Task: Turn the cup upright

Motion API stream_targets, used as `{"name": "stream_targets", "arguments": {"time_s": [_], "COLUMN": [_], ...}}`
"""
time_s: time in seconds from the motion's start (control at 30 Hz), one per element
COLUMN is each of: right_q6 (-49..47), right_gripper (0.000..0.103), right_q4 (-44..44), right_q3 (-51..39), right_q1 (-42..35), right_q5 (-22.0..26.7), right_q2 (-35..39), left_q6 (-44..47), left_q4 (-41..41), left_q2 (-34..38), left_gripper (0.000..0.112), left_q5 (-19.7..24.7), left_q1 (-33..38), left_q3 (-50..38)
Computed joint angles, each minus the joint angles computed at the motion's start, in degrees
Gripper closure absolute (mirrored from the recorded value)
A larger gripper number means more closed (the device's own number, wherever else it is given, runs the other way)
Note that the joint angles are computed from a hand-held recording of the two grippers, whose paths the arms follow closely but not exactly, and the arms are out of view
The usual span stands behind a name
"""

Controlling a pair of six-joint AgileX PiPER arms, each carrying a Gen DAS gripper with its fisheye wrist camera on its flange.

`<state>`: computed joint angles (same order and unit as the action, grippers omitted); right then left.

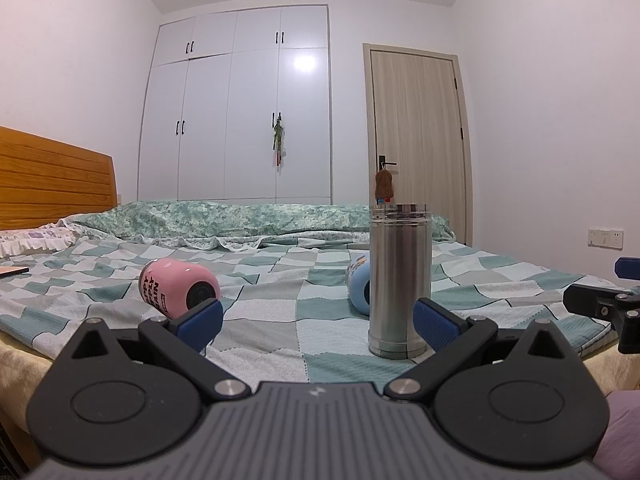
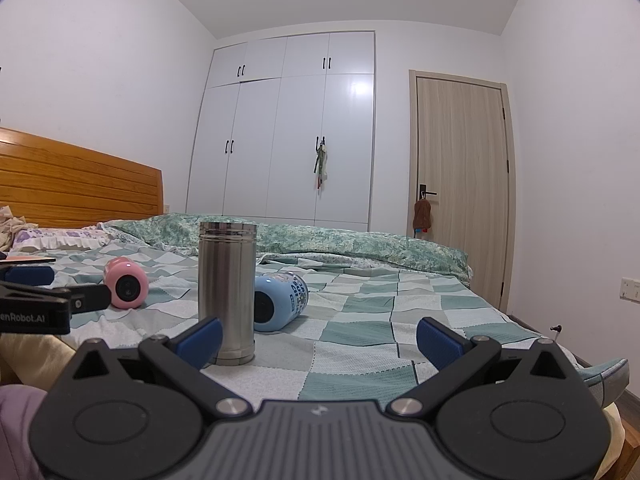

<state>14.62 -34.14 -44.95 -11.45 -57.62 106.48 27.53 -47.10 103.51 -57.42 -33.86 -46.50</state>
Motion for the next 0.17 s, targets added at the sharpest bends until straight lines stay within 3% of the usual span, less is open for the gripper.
{"name": "stream_targets", "arguments": {"time_s": [0.17], "right_q6": [-0.1], "right_gripper": [0.0], "right_q4": [0.1], "right_q3": [0.1], "right_q1": [0.0], "right_q5": [-0.1], "right_q2": [0.0], "left_q6": [-1.0], "left_q4": [0.7], "left_q2": [-0.2], "left_gripper": [0.009], "left_q5": [-0.2], "left_q1": [0.3], "left_q3": [0.5]}}
